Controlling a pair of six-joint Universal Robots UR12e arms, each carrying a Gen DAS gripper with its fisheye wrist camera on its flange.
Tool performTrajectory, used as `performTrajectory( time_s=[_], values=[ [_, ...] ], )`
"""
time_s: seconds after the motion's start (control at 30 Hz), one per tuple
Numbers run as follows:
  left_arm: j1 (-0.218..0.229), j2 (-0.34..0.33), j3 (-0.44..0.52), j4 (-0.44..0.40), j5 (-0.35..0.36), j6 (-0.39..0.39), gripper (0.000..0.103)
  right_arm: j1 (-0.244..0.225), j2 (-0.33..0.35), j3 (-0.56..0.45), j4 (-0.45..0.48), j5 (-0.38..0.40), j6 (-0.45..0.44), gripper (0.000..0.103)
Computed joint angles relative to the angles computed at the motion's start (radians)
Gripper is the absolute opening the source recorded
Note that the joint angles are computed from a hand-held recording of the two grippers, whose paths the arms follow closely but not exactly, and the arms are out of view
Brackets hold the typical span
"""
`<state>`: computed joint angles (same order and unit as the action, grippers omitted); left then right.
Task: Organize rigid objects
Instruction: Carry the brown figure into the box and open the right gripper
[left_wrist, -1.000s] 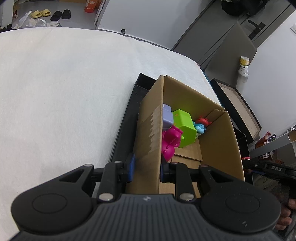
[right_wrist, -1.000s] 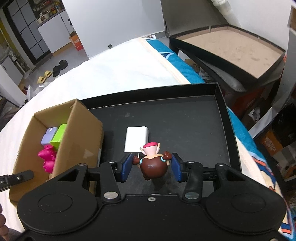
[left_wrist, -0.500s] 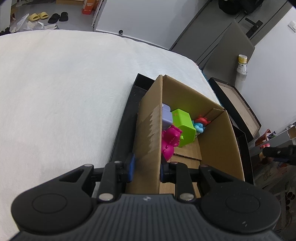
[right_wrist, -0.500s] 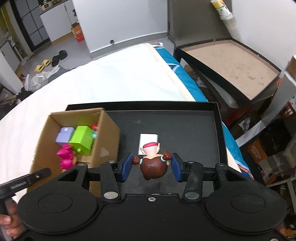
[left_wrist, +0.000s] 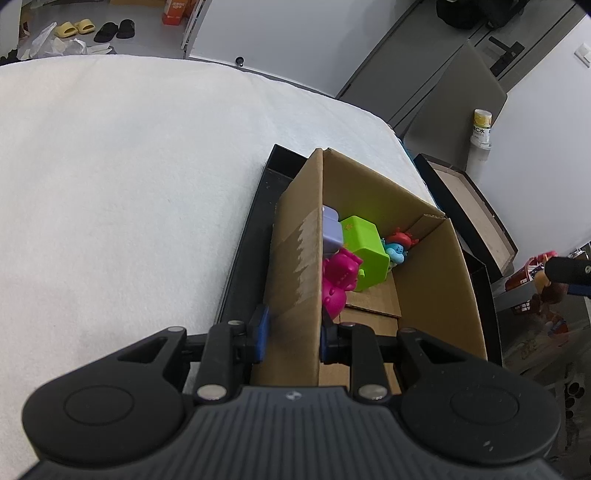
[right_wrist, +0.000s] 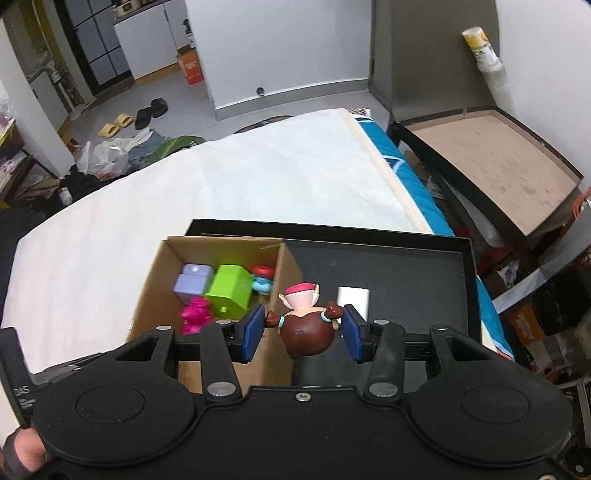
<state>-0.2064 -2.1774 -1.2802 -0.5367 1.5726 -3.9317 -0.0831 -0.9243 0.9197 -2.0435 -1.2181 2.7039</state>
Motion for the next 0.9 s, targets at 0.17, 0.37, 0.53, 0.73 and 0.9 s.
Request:
performTrajectory(
  time_s=[0.17,0.37,0.53,0.73,0.9],
  values=[
    [0.000,0.000,-0.001,0.004,0.000,0.000,0.024,0.016,-0.008,0.002,0.011,0.009,-0.025,0.045],
    [0.002,0.002,-0.008,0.012,-0.008,-0.004,0.024,0.036,-0.005,-0.003,0.034,0.022,-0.042,0.045],
    [0.005,0.003,-0.011,0.019,-0.018,-0.009,0.024,0.055,0.002,-0.008,0.057,0.008,-0.060,0.045],
    [0.006,0.004,-0.013,0.022,-0.022,-0.011,0.024,0.075,0.011,-0.011,0.077,-0.019,-0.080,0.045],
    [0.007,0.005,-0.014,0.026,-0.025,-0.013,0.024,0.087,0.016,-0.003,0.088,-0.047,-0.086,0.045]
  ],
)
